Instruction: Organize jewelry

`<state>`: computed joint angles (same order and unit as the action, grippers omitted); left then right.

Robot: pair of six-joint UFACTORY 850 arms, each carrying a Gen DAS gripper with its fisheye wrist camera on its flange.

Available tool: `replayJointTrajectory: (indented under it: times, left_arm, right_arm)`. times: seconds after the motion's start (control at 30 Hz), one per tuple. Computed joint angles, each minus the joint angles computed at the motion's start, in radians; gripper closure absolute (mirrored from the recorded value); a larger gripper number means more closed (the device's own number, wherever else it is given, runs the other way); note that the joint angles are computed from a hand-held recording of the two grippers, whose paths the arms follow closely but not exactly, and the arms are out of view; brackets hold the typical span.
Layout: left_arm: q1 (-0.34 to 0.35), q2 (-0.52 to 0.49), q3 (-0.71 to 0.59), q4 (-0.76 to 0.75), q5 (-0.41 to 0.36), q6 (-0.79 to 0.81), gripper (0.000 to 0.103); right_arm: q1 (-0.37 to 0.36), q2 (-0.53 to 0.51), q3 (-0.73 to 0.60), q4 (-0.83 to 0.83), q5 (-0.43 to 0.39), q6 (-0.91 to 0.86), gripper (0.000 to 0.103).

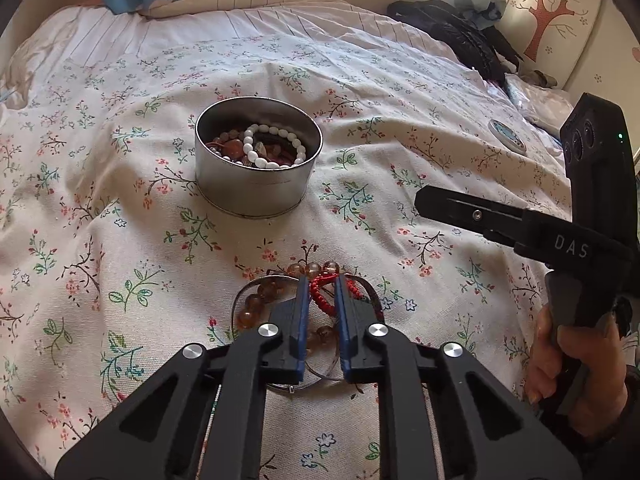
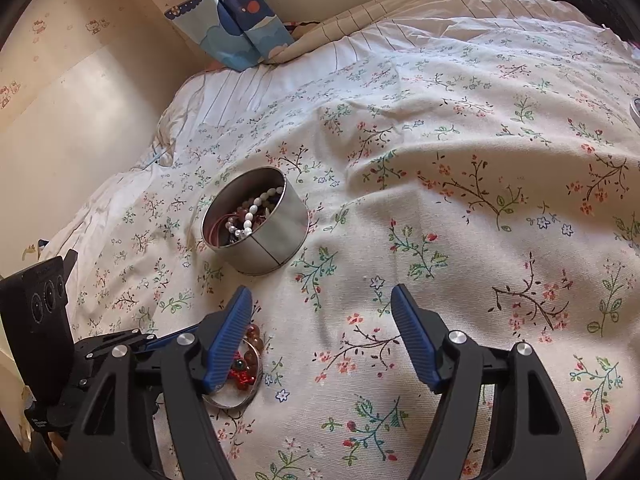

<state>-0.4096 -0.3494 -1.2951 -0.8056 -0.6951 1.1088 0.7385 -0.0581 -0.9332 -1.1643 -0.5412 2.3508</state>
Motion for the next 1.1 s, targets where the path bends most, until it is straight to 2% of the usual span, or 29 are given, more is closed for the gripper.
replayJointTrajectory:
  times: [0.1,0.33,0.47,0.63,0.77,0.87,0.93,1.1]
  left_arm:
    - [0.006,0.012,0.009,-0.038,0.005,0.033,0.098]
    - [0.055,0.022,0.005,-0.211,-0.008,0.096,0.098]
    - [0.066,0.016,-0.003,-0.238,-0.009,0.091,0.098]
    - [0.061,0.020,0.001,-0.237,0.008,0.102,0.098]
    - [0.063,0.018,0.000,-0.236,0.009,0.099,0.098]
    - [0.062,0.018,0.001,-0.233,0.012,0.099,0.098]
    - [0.061,0.020,0.003,-0.232,0.017,0.099,0.098]
    - [0.064,0.019,0.002,-0.235,0.023,0.094,0.098]
  right_arm:
    - [-0.001,-0.014,-0.015,0.041,0.009,-0.062,0.033]
    - [0.005,-0.056,-0.059,0.143,0.035,-0.239,0.033]
    - [0.015,-0.092,-0.104,0.198,0.060,-0.382,0.034]
    - [0.015,-0.123,-0.139,0.273,0.085,-0.515,0.056]
    - [0.009,-0.129,-0.140,0.310,0.112,-0.561,0.063]
    - [0.005,-0.151,-0.162,0.405,0.117,-0.681,0.070]
    - [0.009,-0.164,-0.179,0.439,0.104,-0.731,0.088]
    - [0.011,-0.137,-0.148,0.360,0.115,-0.614,0.096]
